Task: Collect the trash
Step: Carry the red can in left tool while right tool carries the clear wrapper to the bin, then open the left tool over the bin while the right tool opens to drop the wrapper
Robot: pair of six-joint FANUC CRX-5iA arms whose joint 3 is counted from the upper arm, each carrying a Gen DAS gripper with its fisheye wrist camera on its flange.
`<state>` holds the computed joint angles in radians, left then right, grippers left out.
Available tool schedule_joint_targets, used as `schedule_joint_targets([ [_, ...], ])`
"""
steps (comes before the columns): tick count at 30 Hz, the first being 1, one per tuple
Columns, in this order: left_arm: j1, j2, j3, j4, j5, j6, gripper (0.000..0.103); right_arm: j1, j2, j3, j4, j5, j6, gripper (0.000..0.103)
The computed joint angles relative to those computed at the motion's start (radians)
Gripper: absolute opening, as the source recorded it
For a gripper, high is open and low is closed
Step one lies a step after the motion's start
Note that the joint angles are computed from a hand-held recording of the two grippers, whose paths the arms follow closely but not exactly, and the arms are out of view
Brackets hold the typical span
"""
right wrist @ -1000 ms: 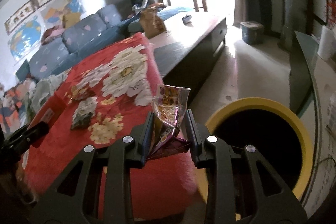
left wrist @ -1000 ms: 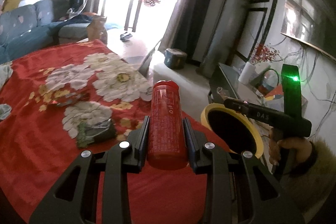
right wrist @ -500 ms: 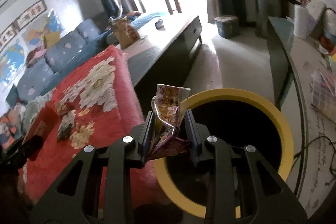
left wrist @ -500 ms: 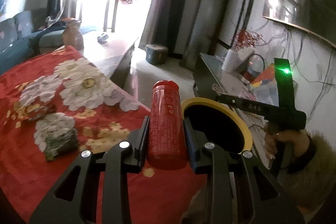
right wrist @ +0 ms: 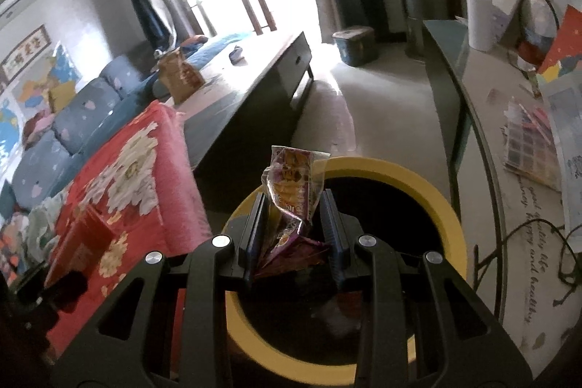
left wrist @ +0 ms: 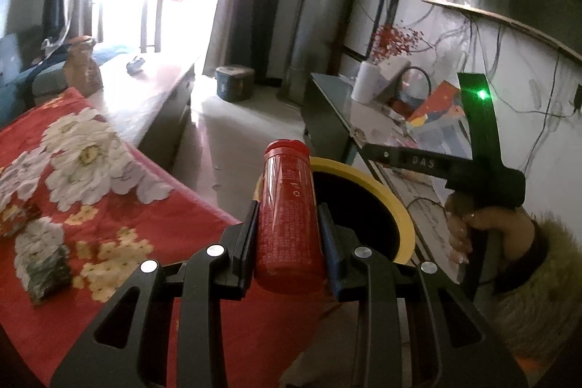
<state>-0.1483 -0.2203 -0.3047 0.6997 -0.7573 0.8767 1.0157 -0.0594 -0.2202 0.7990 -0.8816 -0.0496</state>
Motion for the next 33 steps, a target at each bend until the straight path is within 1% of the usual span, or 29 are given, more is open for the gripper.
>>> schedule_joint_targets([
  [9, -0.066, 0.077, 0.037, -0.011, 0.008, -0.01, 0.03, -0.021, -0.031, -0.042, 0.007, -0.015, -0.057, 0.024],
  [15, -0.105, 0.129, 0.066, -0.033, 0.015, -0.003, 0.03, -0.04, -0.05, -0.075, -0.016, -0.008, -0.087, 0.024],
  [23, -0.135, 0.185, 0.104, -0.07, 0.01, 0.025, 0.03, -0.055, -0.063, -0.099, -0.037, 0.005, -0.112, 0.024],
  [28, -0.145, 0.215, 0.115, -0.071, 0.008, 0.031, 0.03, -0.067, -0.067, -0.107, -0.066, 0.028, -0.11, 0.024],
  [31, -0.145, 0.231, 0.115, -0.06, 0.011, 0.025, 0.031, -0.071, -0.07, -0.114, -0.077, 0.039, -0.12, 0.026],
  [32, -0.142, 0.236, 0.112, -0.046, 0.012, 0.017, 0.034, -0.073, -0.072, -0.118, -0.078, 0.046, -0.127, 0.032],
  [33, -0.14, 0.238, 0.112, -0.044, 0.013, 0.022, 0.058, -0.076, -0.072, -0.119, -0.083, 0.052, -0.125, 0.038],
])
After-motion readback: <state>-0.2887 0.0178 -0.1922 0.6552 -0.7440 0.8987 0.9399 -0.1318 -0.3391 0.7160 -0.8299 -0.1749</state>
